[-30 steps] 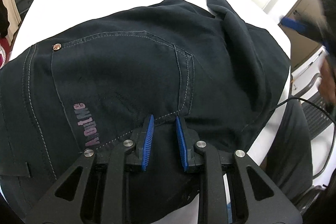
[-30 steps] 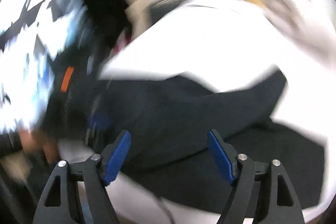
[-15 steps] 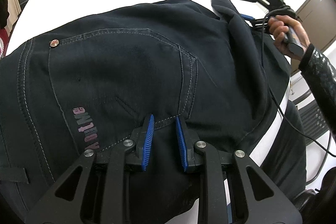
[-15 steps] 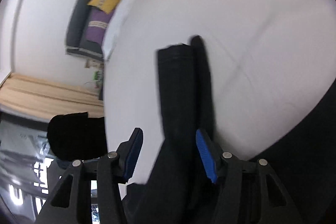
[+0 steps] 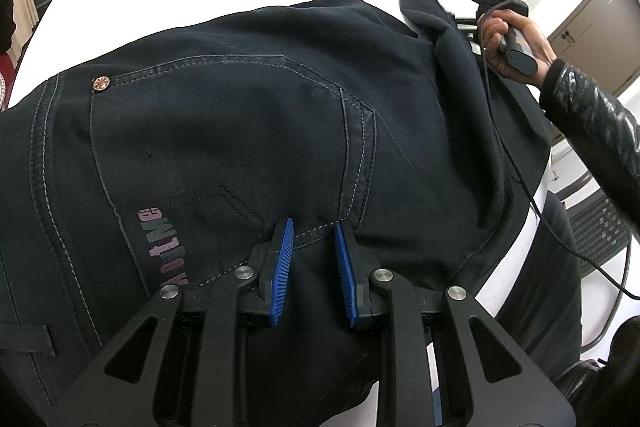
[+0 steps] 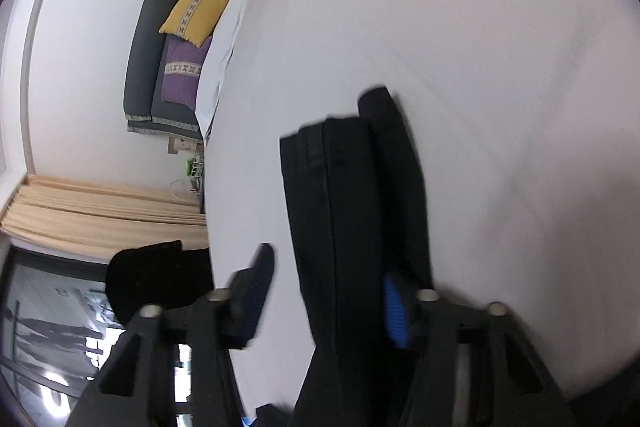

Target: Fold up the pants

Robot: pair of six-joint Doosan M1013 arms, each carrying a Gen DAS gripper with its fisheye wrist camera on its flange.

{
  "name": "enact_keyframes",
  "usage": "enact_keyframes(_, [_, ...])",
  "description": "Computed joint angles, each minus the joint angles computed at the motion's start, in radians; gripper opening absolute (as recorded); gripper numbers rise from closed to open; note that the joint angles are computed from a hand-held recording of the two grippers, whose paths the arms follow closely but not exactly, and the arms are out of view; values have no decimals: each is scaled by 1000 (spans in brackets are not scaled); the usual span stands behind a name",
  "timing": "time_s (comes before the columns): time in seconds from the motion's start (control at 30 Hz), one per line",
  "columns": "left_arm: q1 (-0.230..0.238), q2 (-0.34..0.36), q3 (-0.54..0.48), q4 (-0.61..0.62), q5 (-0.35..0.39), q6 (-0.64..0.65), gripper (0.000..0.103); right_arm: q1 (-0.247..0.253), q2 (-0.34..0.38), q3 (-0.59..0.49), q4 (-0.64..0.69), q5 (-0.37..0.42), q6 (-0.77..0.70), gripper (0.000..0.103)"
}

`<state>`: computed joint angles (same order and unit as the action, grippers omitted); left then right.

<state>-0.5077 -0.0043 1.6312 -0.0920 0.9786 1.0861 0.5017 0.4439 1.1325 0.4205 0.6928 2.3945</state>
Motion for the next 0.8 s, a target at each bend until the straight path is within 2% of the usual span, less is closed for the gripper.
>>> enact_keyframes(0.03, [-1, 2, -3, 3, 4, -2, 21, 2, 5, -25, -40, 27, 10, 7])
enact_keyframes(0.17, [-8, 8, -14, 18, 17, -7, 21, 20, -45, -35, -221, 7, -1, 6])
enact_keyframes(0.27, [-14, 10, -18, 26, 17, -19, 21, 26, -145, 50, -347, -88, 63, 5])
enact_keyframes(0.37, [-18, 11, -21, 34, 21, -26, 22, 26, -286, 215, -532, -209, 277, 5])
enact_keyframes(0.4, [-19, 11, -22, 36, 23, -29, 22, 27, -337, 281, -616, -235, 389, 5])
enact_keyframes(0.43, [-19, 12, -23, 37, 25, -32, 22, 31, -375, 332, -698, -231, 497, 5])
enact_keyframes(0.5, [-20, 13, -28, 39, 32, -30, 22, 43, -434, 418, -815, -168, 684, 5])
enact_keyframes(0.6, [-23, 20, -38, 45, 49, -30, 22, 54, -516, 564, -845, -119, 922, 6])
enact_keyframes(0.67, [-26, 27, -49, 52, 64, -31, 22, 63, -547, 626, -844, -124, 989, 9])
enact_keyframes(0.73, [-29, 32, -57, 60, 76, -34, 22, 68, -567, 675, -878, -186, 1085, 10])
enact_keyframes(0.8, [-31, 36, -68, 67, 89, -38, 22, 64, -573, 698, -934, -249, 1178, 20])
